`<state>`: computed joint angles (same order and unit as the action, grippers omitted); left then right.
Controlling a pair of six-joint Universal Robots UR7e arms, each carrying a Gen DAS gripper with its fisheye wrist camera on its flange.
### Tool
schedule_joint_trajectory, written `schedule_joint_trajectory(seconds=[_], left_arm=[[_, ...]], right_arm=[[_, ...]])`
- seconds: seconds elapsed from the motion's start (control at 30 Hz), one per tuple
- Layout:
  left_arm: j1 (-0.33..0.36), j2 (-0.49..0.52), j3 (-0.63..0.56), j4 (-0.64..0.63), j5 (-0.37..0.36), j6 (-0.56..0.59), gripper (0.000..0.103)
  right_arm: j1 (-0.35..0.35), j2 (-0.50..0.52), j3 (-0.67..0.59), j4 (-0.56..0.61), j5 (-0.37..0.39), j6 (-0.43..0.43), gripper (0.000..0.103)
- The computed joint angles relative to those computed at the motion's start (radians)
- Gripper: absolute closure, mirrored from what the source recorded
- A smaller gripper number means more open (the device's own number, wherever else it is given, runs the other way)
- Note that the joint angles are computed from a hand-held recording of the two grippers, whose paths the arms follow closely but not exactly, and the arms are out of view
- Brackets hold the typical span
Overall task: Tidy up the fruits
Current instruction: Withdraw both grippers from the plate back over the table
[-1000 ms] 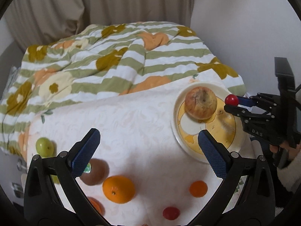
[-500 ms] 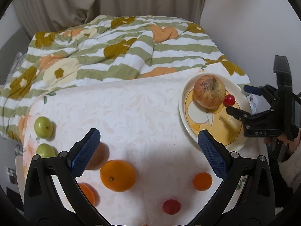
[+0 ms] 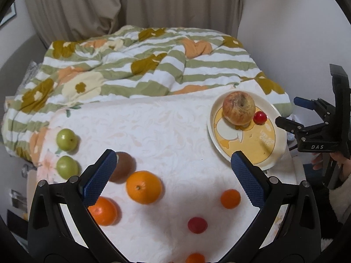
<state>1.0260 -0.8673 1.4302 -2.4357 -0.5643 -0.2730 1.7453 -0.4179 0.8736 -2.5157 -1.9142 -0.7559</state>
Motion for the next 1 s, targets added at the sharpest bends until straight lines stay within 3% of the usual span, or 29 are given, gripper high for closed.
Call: schedule_joint_trajectory(seconds=[0.43, 0.7, 1.0], left_arm=[[-0.059, -0.155, 0.155, 0.003, 0.084, -0.034, 0.000], [-0.057, -0.292, 0.264, -0.083, 0.055, 0.082, 0.000], [-0.027, -0.420, 0.323, -0.056, -0.007, 0.202, 0.000]], right_arm=[[0.068, -0.137, 0.187, -0.121, -0.054, 0.093, 0.002], [0.135, -0.206, 0.329, -0.216, -0.139, 0.244, 0.002], [0.225, -0.243, 0.489, -0.352, -0.243, 0.417, 0.002]])
